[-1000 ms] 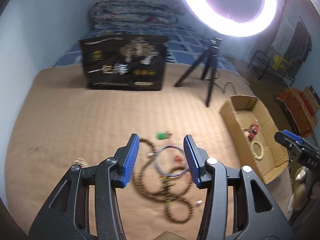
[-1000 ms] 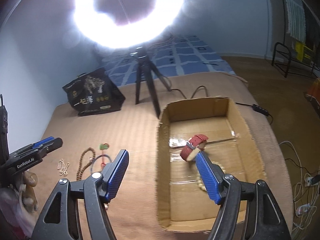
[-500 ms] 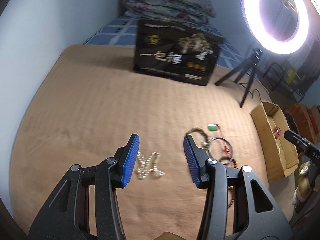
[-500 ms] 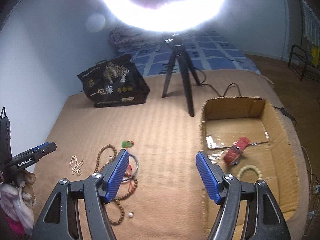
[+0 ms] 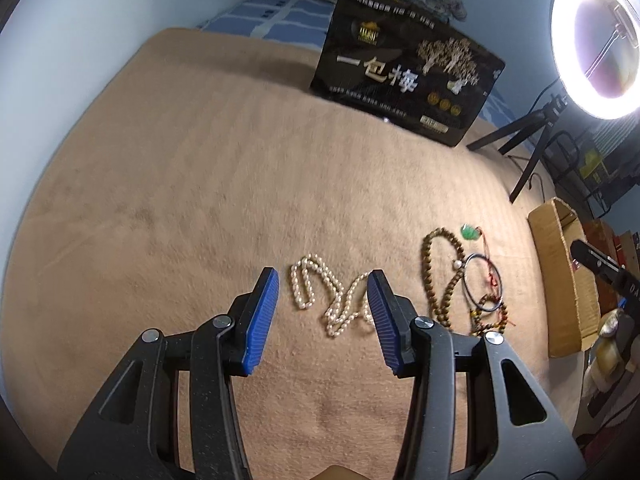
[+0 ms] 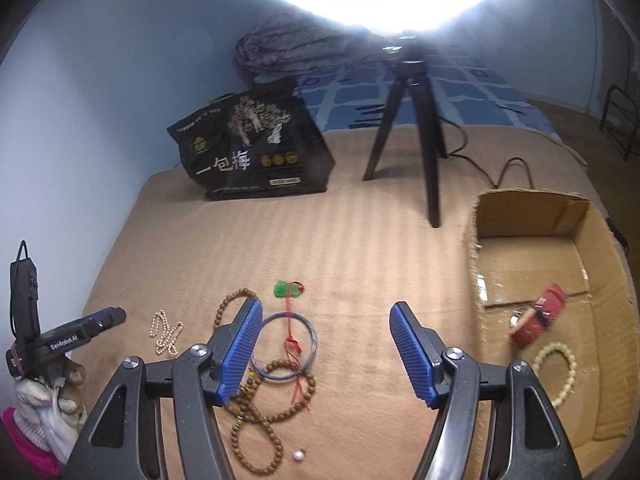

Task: Organize jewelry
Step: 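Move the left tool to the pearl necklace while the right tool approaches the green jade pendant, then close the left tool on the pearl necklace while the right tool grasps the jade pendant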

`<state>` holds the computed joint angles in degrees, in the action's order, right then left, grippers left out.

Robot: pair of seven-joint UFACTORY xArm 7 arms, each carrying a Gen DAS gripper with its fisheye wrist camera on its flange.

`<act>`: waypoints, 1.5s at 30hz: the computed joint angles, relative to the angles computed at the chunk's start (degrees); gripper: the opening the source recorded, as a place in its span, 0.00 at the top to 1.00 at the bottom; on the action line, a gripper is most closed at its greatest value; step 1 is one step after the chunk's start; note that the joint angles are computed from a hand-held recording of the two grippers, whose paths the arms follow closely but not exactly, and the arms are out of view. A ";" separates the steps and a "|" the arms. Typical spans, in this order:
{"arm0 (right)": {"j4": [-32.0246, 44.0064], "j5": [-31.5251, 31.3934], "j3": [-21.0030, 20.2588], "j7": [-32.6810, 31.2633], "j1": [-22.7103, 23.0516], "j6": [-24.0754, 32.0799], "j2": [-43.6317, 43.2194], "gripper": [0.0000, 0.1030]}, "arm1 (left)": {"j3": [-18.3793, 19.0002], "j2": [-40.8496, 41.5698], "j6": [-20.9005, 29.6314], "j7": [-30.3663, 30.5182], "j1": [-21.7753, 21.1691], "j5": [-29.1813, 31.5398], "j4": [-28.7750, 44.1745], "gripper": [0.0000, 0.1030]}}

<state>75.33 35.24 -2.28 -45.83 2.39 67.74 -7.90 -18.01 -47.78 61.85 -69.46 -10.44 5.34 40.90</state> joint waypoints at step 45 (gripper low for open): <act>2.40 -9.92 8.53 7.08 6.20 -8.52 13.61 0.43 | 1.22 8.16 -9.34 6.16 -2.49 -1.69 -3.76 0.40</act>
